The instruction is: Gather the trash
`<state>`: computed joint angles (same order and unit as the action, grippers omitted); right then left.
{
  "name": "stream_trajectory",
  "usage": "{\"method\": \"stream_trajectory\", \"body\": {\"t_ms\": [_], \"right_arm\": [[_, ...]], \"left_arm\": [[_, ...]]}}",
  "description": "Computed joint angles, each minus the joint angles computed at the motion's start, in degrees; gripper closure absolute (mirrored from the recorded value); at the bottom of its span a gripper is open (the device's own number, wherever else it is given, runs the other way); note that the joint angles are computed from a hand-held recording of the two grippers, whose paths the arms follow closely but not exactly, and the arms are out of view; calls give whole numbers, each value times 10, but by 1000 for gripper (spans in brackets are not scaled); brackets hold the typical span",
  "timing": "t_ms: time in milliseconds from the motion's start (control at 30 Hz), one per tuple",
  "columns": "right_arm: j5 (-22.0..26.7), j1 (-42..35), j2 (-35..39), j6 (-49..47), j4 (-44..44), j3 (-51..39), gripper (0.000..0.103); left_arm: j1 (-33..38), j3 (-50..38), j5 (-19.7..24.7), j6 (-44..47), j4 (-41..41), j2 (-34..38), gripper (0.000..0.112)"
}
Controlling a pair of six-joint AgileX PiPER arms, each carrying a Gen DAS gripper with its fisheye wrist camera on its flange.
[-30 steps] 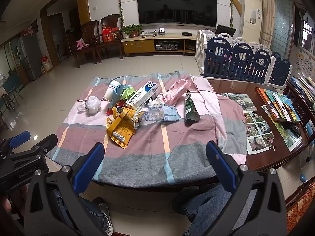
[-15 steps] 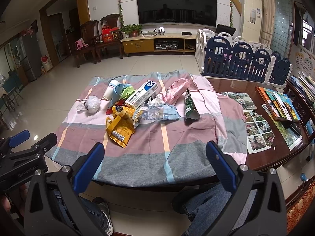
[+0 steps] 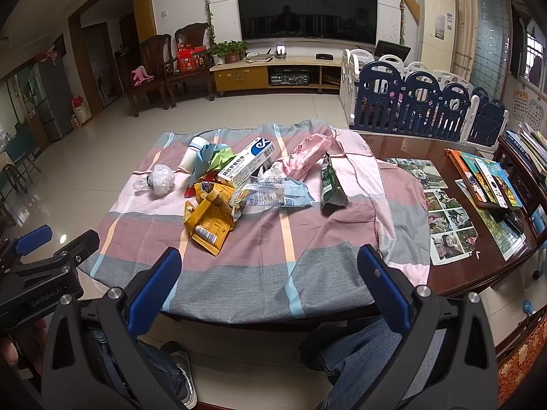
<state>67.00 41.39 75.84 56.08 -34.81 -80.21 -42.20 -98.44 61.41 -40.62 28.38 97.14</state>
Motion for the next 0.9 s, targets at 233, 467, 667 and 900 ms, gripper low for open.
{"method": "stream_trajectory", "body": {"t_ms": [233,467,667,900], "right_arm": [[-10,-4,-2,3,0,13,3],[-9,-4,-4,5,-1,16,3],[-10,-4,-5,6,-2,18,3],[-8,-6,-5,4,-1,17,3]], "left_arm": [[1,1,0,0,0,1,16],[1,7,-3,-1,-1,0,16],[2,9,-5,-1,-2,-1,16],[2,15,-8,0,-1,-3,16]]}}
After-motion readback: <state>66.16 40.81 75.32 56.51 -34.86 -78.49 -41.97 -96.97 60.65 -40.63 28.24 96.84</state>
